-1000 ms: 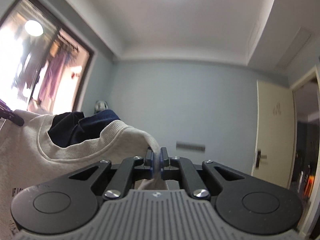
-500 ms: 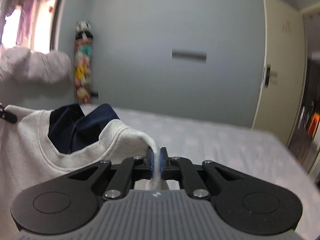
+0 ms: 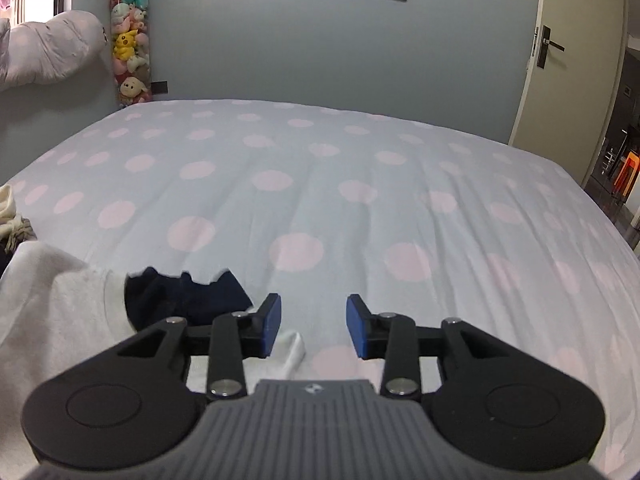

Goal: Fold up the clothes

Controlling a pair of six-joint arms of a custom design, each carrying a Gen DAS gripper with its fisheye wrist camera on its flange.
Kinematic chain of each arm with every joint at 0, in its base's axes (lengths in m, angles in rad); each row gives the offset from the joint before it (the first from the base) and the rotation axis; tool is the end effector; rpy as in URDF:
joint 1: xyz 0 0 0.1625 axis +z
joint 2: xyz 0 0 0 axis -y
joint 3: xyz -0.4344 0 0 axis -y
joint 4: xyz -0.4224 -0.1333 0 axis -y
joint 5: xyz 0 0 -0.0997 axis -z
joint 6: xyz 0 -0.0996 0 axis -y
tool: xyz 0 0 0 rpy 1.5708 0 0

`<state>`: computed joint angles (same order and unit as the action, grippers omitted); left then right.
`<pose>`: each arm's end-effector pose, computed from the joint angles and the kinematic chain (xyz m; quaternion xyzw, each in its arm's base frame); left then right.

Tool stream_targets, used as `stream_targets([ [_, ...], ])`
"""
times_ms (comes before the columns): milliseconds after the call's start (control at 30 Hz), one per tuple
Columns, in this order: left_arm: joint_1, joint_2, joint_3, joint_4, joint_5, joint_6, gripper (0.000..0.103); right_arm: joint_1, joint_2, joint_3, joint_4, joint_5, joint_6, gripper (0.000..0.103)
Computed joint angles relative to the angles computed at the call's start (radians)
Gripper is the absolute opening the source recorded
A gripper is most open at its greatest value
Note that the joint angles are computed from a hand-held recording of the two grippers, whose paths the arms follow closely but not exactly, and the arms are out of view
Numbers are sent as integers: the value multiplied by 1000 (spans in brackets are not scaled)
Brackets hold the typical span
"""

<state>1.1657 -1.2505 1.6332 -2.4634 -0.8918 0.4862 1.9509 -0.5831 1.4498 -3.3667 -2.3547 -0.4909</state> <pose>-0.0775 -0.6778 0.3981 0.3175 0.8595 -0.2245 0.3316 0.3376 -0.6752 0.1174 0.1934 -0.8213 0.3945 0.3639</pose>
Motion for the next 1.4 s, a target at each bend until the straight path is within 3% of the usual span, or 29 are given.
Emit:
stream_targets([
  [167,10,-52,65,-27,-3,-15,40,14,-76,148,-18,17,41,39],
  [300,-20,-161,198,-47,45,-61,40,30,-141,306,-37,48,125,40],
  [467,-70,-318,386,-34,107,-208,40,68,-213,516,-45,93,265,43],
  [667,-113,-466,548,66,123,-387,40,139,-235,680,-58,94,403,47],
  [833,-122,-546,624,169,151,-478,40,214,-247,753,-14,50,524,56],
  [1133,-120,-617,692,199,153,-479,46,268,-257,794,189,5,768,63],
  [1300,-108,-635,715,180,141,-466,48,284,-214,792,257,-40,803,63],
  [1367,-105,-638,717,178,137,-463,49,294,-200,784,270,-69,786,60],
  [1400,-104,-639,717,178,134,-463,49,296,-200,783,273,-76,788,54],
])
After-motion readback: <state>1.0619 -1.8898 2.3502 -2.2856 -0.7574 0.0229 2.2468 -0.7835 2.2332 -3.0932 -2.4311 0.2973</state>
